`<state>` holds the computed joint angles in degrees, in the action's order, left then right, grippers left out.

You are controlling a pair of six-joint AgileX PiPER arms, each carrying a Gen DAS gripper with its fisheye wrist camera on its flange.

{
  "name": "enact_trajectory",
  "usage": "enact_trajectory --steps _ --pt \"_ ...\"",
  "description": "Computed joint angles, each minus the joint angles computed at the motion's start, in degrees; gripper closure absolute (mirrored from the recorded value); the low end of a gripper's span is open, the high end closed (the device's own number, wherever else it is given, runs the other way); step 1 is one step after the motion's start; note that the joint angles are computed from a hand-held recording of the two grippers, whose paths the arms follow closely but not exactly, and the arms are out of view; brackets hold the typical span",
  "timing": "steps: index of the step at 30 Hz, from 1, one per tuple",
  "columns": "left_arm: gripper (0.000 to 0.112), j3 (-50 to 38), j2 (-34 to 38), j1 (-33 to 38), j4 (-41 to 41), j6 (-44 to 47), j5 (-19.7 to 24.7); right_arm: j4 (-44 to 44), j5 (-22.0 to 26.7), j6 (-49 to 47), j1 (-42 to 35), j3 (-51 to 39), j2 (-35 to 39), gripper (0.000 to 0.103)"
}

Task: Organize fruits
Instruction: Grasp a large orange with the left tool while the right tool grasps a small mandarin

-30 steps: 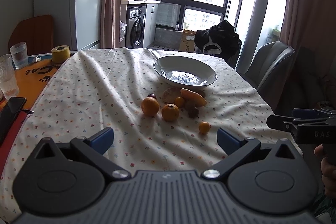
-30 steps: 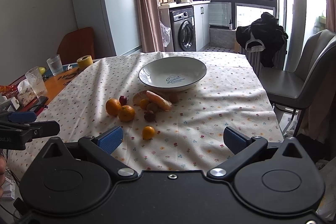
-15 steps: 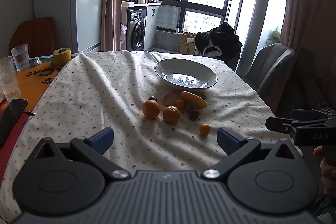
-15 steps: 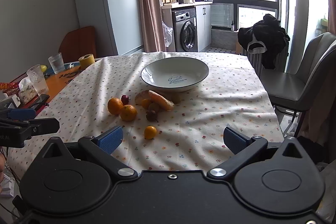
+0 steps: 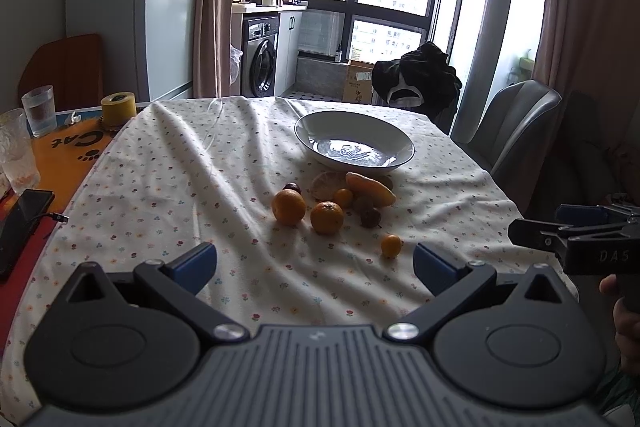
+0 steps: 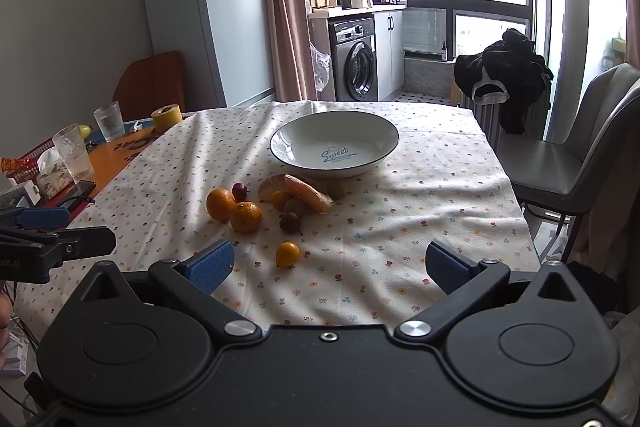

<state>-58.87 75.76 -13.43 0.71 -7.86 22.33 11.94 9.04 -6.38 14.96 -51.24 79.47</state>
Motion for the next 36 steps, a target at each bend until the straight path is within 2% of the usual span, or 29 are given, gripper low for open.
enact_trajectory --steps 9,13,17,21,27,33,36 --pt "0.009 -0.08 0.40 0.60 -1.94 2.08 -0.10 2.34 -0.18 -2.50 -0.14 0.16 0.34 0.000" --pt "0.009 -0.30 1.66 0.44 0.89 0.20 -0.89 9.61 0.13 -9.76 -0.77 -0.26 1.24 0.000" --pt "0.009 -1.68 3.96 1.23 -1.90 3.42 -1.05 14.87 0.18 -15.77 -0.92 -0.89 2.75 0.000" --pt "0.009 -2.97 6.05 1.63 -2.73 4.89 -1.64 23.95 0.18 -25.59 -1.35 -1.76 4.53 0.000" --pt "0.009 -4.71 9.38 2.22 -8.38 10.83 -2.28 23.49 0.59 -25.45 -1.43 -3.22 7.31 0.000" --pt "0.009 -6.10 12.54 2.44 -11.33 13.94 -3.09 29.10 2.17 -30.58 -2.09 -5.34 10.68 0.000" --pt "0.009 -6.47 13.85 3.15 -15.57 17.82 -3.75 28.22 1.68 -29.82 -1.95 -6.11 12.17 0.000"
